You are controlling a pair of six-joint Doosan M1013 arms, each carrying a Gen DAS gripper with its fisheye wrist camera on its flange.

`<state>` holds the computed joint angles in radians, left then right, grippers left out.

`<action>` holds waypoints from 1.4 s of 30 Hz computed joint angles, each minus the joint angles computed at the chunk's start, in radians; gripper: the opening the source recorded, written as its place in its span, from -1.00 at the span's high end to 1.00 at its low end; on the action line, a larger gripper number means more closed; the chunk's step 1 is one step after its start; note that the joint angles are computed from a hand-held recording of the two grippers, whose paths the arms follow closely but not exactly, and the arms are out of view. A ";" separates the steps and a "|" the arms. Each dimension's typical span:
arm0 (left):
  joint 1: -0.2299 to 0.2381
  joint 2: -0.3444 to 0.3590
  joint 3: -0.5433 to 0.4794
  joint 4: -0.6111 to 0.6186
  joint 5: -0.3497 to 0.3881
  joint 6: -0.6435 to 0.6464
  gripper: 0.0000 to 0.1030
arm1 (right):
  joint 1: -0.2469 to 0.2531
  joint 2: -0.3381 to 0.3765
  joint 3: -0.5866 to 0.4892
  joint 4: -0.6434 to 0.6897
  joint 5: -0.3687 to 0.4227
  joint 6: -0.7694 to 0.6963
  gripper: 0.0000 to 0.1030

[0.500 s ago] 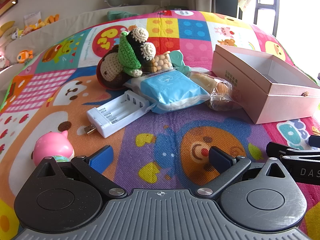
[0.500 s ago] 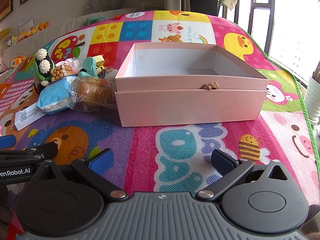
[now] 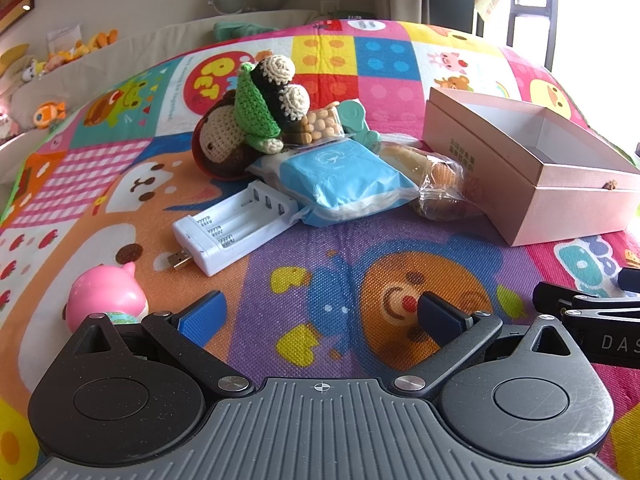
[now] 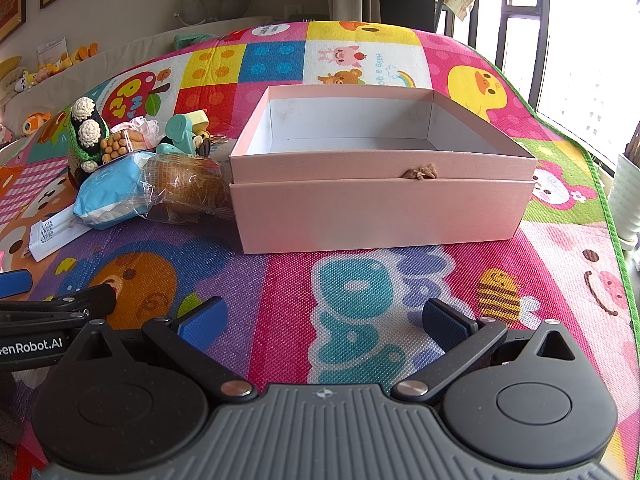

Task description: Organize objects

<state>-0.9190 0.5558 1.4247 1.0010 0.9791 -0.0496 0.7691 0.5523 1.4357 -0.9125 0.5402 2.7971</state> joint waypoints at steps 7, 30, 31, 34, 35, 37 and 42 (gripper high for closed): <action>0.000 0.000 0.001 0.001 -0.001 -0.002 -1.00 | 0.000 0.000 0.000 0.000 0.001 0.000 -1.00; -0.021 -0.017 0.022 -0.003 0.010 -0.021 -1.00 | -0.001 -0.001 0.003 -0.002 -0.005 0.005 -1.00; -0.030 -0.024 0.034 0.002 0.008 -0.021 -1.00 | -0.001 -0.001 0.003 -0.002 -0.005 0.005 -1.00; -0.059 -0.056 0.079 -0.001 -0.008 -0.021 -1.00 | -0.001 -0.001 0.003 -0.001 -0.006 0.004 -1.00; -0.064 -0.065 0.089 -0.011 -0.009 -0.018 -1.00 | -0.001 -0.001 0.003 0.000 -0.005 0.003 -1.00; -0.071 -0.083 0.112 -0.022 -0.014 -0.030 -0.99 | -0.001 -0.001 0.004 0.000 -0.005 0.003 -1.00; -0.088 -0.119 0.149 0.063 0.033 -0.209 -0.99 | -0.001 -0.005 0.008 -0.002 -0.008 0.007 -1.00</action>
